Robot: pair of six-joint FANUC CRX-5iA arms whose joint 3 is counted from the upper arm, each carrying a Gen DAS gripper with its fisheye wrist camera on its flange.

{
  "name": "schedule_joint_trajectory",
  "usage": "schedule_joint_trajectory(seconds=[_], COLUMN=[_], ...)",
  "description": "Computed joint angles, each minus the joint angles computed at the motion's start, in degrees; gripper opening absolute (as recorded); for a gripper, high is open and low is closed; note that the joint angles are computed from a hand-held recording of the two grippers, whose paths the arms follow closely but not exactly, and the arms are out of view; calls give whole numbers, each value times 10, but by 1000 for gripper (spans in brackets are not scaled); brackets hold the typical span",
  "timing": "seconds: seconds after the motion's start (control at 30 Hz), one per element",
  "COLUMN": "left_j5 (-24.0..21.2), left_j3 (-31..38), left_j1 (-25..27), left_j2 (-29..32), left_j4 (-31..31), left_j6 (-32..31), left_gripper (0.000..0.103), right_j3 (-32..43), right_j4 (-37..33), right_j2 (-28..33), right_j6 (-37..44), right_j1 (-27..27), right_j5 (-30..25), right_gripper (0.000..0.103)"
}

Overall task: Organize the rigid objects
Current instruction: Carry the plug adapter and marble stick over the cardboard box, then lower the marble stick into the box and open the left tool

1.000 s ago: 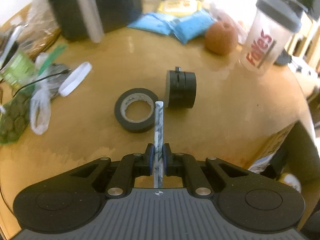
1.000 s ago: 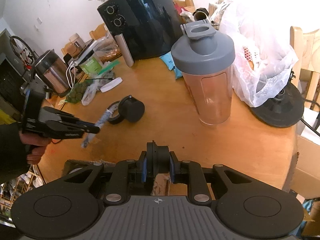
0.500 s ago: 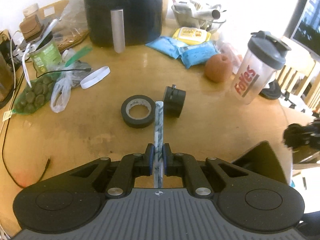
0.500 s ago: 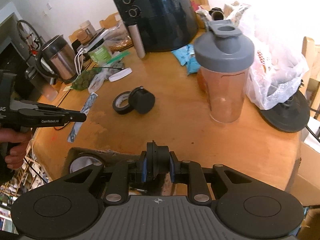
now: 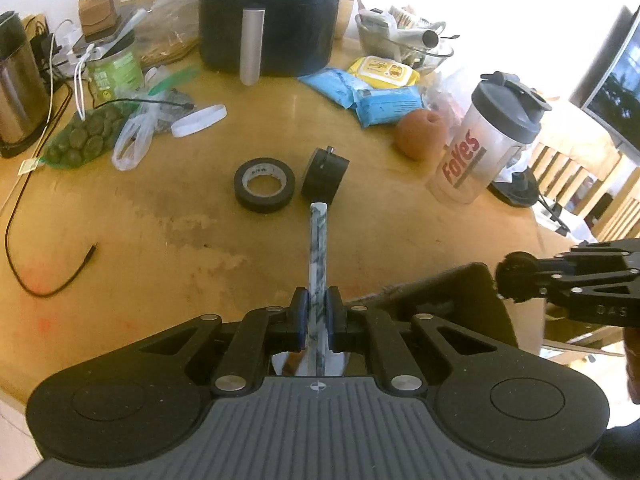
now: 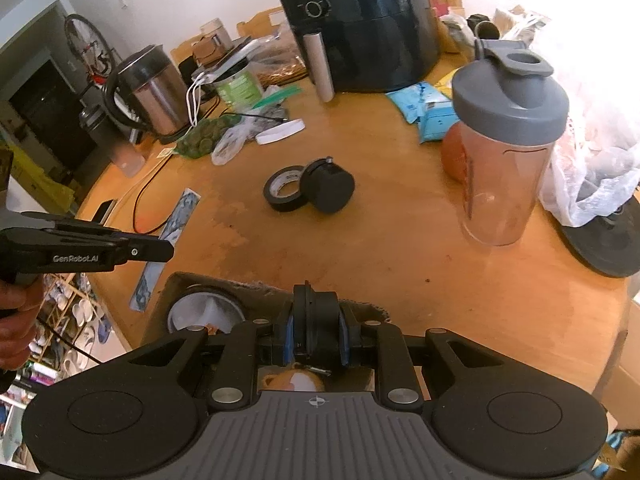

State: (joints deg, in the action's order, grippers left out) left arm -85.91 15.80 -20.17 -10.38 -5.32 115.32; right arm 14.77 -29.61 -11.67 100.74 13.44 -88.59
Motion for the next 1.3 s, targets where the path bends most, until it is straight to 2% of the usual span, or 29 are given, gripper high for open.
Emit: schedule_joint_trajectory(seconds=[0.27,0.5,0.7,1.03,1.17,1.23,1.27,1.3], left_j5=[-4,-7,-14,-67,-76,-84,-89,-91], left_j3=[-3,-12,-7,44,51,57,60,61], left_j1=[-28,-43,-55,-97,-102,-109,-113,-118], left_j2=[-7,-8,3,46,51,56,58,57], left_j4=[-5,5,14,-31,-38,-48,-55,-63], left_j6=[43,53,25,-60,-69,-68,-64,-59], left_gripper=[10,10,10,10,11,23,38,45], right_j3=[3,3,0,-8,-11,-10,-10,-11], right_j4=[-11,-20,-28,-34,-35,-35,-35,-34], right_j2=[0,-4,-9,-20,-25,-23,-24,-25], right_j6=[12,19,22,25,28,27,27,27], right_j1=[-2,-7,-16,-24,-27,-26,-26,-27], right_j5=[-10,-17,-25,-34,-34,-34,-34,-35], right_gripper=[24,24,24,24,24,24,24,24])
